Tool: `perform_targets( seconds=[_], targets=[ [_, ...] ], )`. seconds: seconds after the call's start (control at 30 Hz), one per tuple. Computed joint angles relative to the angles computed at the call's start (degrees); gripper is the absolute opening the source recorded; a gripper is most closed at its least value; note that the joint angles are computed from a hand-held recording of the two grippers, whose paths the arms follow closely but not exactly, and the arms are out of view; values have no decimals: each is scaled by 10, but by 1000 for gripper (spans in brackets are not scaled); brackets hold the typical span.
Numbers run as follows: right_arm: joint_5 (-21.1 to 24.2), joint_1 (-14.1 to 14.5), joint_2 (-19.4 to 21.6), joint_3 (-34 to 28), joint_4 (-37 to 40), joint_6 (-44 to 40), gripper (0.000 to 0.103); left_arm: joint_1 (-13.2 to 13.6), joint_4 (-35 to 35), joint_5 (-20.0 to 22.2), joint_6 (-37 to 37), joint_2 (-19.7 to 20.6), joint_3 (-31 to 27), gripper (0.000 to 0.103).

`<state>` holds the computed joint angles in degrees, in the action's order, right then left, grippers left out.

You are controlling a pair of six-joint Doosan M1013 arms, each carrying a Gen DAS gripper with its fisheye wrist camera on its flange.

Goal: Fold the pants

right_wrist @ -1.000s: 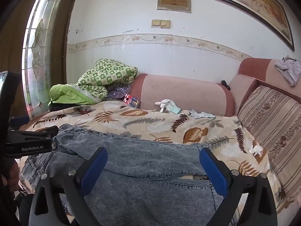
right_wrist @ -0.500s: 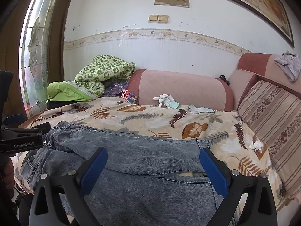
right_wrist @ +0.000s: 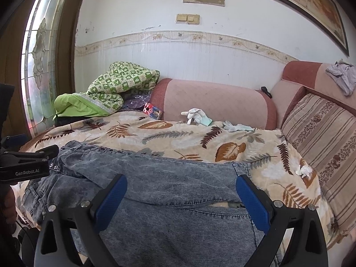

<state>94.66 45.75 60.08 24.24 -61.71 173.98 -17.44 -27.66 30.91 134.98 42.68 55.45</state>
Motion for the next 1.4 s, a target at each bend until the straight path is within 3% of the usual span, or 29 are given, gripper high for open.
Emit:
perform_targets(
  seconds=[0.97,1.3,1.4],
  targets=[
    [-31,-14,-40,83,62,86,100,-4,51,11,-43,12,-17,103],
    [-38,-19,-44,97,80,96,100,-7,75,22,-63,24,-31,103],
    [-43,-22,-47,105,87,103,100,-6,86,44,-72,37,-53,103]
  ],
)
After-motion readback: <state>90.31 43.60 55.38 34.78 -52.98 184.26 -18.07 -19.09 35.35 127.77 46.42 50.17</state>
